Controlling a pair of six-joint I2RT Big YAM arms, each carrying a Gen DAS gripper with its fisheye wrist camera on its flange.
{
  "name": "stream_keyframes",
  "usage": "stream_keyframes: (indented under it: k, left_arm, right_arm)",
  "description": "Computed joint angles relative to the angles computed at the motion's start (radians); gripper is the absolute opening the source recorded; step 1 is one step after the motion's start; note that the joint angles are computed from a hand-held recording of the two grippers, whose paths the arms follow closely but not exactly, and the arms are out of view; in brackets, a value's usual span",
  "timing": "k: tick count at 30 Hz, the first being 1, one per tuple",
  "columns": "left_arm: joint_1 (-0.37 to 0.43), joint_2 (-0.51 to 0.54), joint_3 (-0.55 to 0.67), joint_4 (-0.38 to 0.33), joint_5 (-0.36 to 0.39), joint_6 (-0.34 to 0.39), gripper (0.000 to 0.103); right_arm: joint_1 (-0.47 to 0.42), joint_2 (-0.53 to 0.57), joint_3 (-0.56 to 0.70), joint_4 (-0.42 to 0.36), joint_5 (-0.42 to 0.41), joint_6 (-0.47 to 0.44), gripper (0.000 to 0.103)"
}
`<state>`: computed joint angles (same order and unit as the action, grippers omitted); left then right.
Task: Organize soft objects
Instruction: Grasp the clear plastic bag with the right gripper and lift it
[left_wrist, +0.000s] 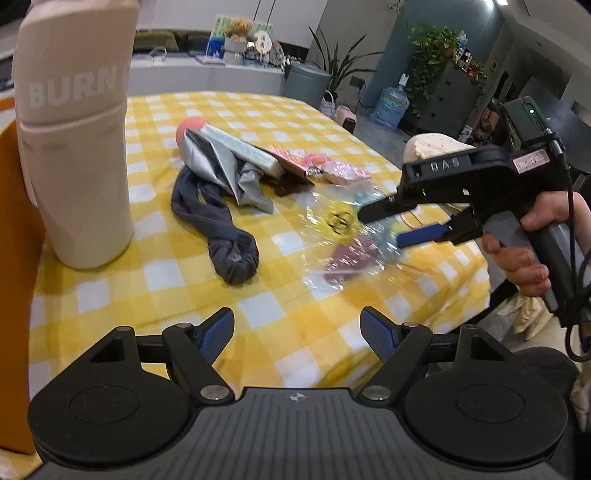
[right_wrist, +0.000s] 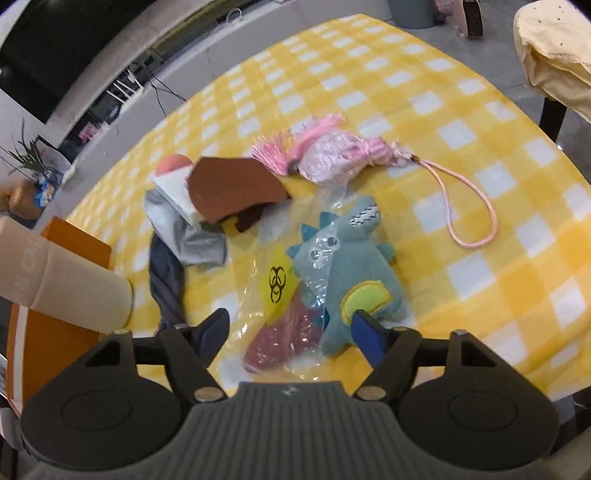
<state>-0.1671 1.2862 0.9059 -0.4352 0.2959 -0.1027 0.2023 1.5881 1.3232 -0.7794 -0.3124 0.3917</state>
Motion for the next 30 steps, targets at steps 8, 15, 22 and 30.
stream_keyframes:
  k: [8,15,22,30]
  left_arm:
    - [0.003,-0.02,-0.005,-0.027,-0.033,0.038,0.091]
    - [0.022,-0.029,-0.006,-0.029,-0.023,0.031,0.091]
    - [0.012,-0.019,-0.006,-0.025,-0.065,0.04,0.09]
    - [-0.009,0.036,0.012,0.029,-0.135,0.019,0.088]
  right_arm:
    - [0.007,0.0,-0.005,0.032,-0.039,0.003,0.025]
    - [0.033,0.04,0.018,0.024,-0.022,-0.008,0.013]
    - [0.04,-0.024,-0.056,0.188,-0.006,-0.041,0.0]
    - [0.03,-0.12,-0.119,0.354,-0.022,0.023,0.0]
